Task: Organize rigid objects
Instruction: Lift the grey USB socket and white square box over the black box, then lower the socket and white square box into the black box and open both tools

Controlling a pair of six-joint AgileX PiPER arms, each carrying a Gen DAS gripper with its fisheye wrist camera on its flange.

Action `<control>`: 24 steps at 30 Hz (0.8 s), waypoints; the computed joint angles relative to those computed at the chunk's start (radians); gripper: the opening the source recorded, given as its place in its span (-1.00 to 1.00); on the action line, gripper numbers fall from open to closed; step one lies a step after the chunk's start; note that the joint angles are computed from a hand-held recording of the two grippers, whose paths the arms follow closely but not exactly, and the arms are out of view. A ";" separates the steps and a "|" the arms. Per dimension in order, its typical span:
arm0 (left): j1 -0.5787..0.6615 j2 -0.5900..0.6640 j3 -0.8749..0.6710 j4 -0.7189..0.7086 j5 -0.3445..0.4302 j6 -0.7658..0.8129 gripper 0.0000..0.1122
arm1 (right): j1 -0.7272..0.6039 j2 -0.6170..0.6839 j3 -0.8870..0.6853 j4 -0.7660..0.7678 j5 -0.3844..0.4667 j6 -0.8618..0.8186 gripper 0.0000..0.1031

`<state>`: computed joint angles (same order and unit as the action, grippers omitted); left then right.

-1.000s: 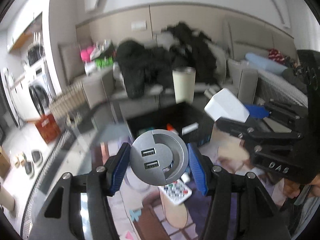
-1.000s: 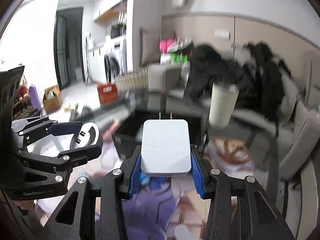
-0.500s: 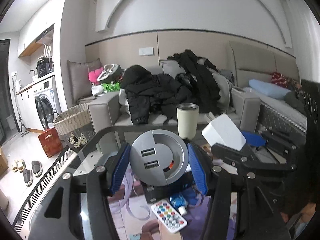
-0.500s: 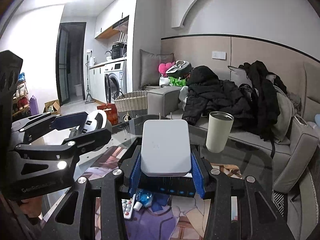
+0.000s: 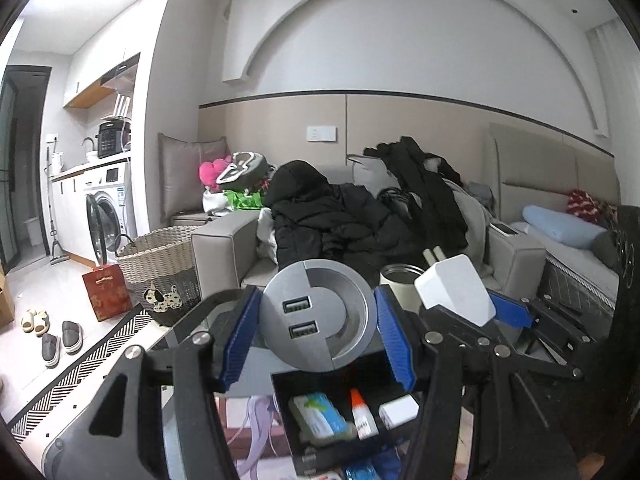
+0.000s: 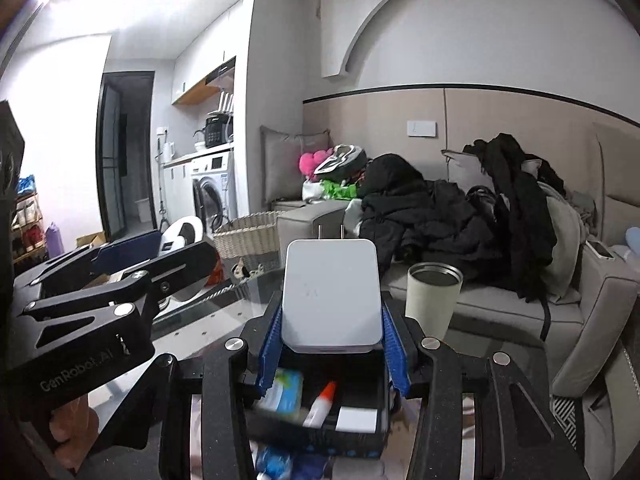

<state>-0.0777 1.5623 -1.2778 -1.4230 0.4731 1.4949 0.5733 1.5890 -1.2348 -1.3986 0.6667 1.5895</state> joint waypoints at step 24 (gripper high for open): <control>-0.112 0.276 -0.310 0.754 0.091 -0.719 0.02 | -0.224 0.189 -0.193 0.601 -0.113 -0.508 -0.13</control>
